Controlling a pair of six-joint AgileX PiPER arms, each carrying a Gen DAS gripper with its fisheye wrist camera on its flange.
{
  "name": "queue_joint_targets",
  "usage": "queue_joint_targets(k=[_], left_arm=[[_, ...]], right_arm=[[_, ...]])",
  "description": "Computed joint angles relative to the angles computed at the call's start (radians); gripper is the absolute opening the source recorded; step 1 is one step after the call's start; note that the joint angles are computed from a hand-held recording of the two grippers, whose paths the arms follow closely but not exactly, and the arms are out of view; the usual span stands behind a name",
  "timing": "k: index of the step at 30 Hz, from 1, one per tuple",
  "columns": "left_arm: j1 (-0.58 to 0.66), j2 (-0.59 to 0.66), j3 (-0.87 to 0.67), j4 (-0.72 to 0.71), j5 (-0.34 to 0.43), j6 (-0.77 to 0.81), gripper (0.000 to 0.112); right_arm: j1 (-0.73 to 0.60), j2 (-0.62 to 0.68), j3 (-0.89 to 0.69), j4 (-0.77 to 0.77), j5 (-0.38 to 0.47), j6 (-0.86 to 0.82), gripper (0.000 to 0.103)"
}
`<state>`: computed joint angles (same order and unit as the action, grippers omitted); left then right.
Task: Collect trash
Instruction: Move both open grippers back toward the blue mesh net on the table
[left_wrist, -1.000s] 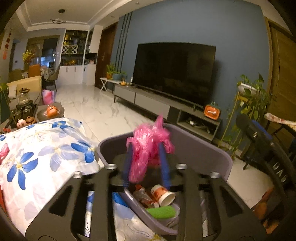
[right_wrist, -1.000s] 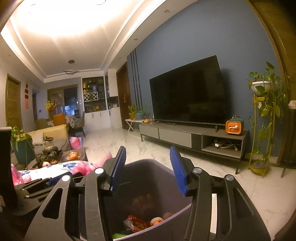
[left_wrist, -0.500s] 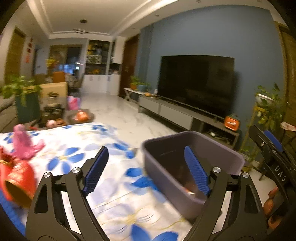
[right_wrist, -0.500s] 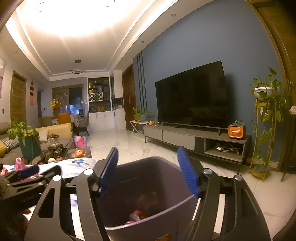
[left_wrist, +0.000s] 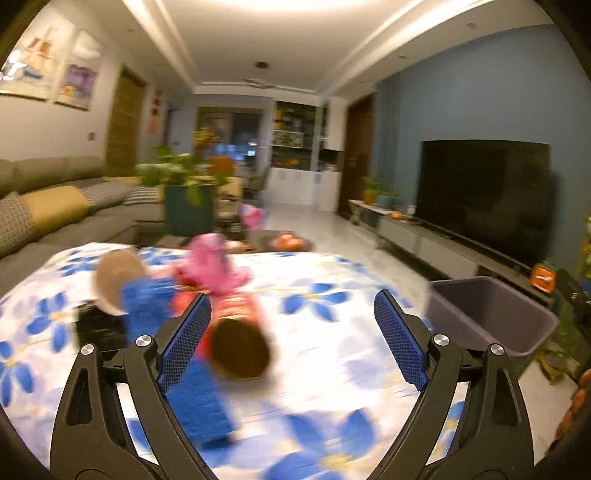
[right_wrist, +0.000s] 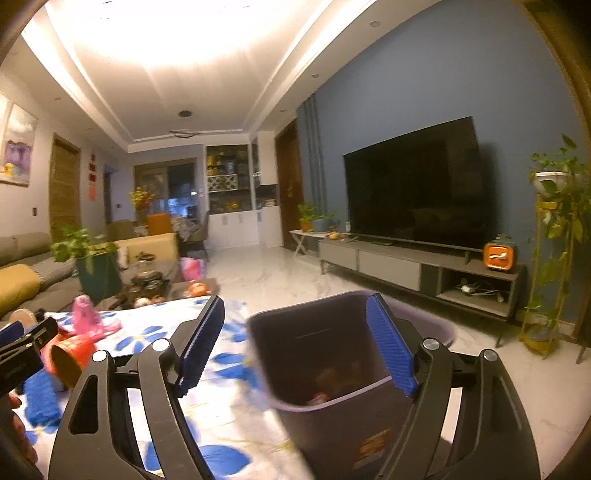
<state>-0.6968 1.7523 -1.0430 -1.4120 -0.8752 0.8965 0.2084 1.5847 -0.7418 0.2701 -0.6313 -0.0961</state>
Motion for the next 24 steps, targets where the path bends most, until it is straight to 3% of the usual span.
queue_joint_targets(k=[9, 15, 24], left_arm=[[0.046, -0.174, 0.268, -0.059, -0.100, -0.100, 0.088], [0.070, -0.228, 0.335, -0.069, -0.091, -0.116, 0.088], [0.204, -0.167, 0.284, 0.002, 0.133, -0.124, 0.088]], right_arm=[[0.177, 0.018, -0.005, 0.036, -0.003, -0.021, 0.077], [0.275, 0.051, -0.030, 0.055, -0.004, -0.043, 0.077], [0.323, 0.076, -0.052, 0.049, 0.012, -0.043, 0.077]])
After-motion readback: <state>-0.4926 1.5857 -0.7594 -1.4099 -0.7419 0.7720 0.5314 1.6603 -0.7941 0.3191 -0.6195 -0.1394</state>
